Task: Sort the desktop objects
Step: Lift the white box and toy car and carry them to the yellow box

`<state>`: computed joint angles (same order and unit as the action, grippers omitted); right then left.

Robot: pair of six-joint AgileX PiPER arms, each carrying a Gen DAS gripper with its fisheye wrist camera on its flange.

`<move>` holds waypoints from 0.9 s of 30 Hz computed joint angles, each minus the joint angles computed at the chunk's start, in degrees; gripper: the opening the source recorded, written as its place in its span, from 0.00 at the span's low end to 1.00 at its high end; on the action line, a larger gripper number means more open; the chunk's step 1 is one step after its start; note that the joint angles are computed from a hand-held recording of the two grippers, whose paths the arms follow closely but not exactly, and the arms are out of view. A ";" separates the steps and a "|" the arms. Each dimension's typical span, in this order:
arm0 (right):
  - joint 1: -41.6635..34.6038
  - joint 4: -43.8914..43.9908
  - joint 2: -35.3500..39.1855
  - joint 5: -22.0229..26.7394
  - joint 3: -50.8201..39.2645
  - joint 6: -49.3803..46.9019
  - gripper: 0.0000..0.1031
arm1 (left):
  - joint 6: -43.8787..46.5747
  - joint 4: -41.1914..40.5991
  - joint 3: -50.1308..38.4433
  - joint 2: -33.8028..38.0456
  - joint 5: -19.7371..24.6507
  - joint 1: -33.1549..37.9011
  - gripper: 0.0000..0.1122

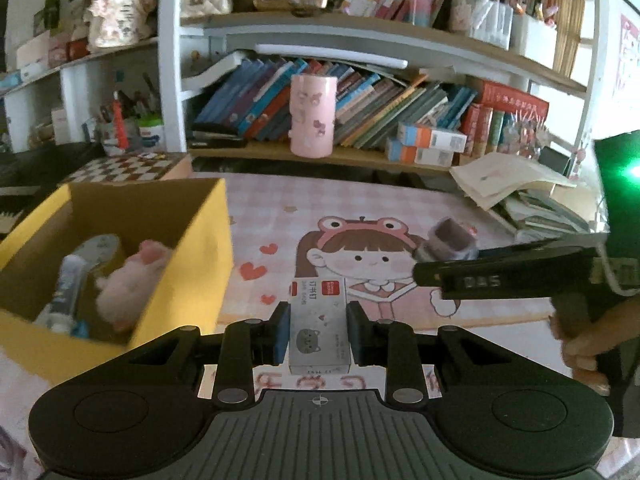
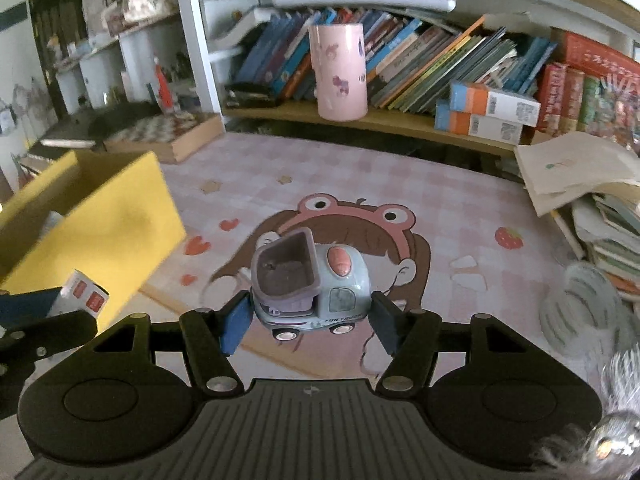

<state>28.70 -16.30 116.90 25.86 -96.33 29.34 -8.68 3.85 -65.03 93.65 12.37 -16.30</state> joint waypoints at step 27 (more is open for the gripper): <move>29.40 -22.58 -4.38 18.02 0.31 41.52 0.59 | 81.23 -62.73 20.78 -21.46 20.38 35.46 0.25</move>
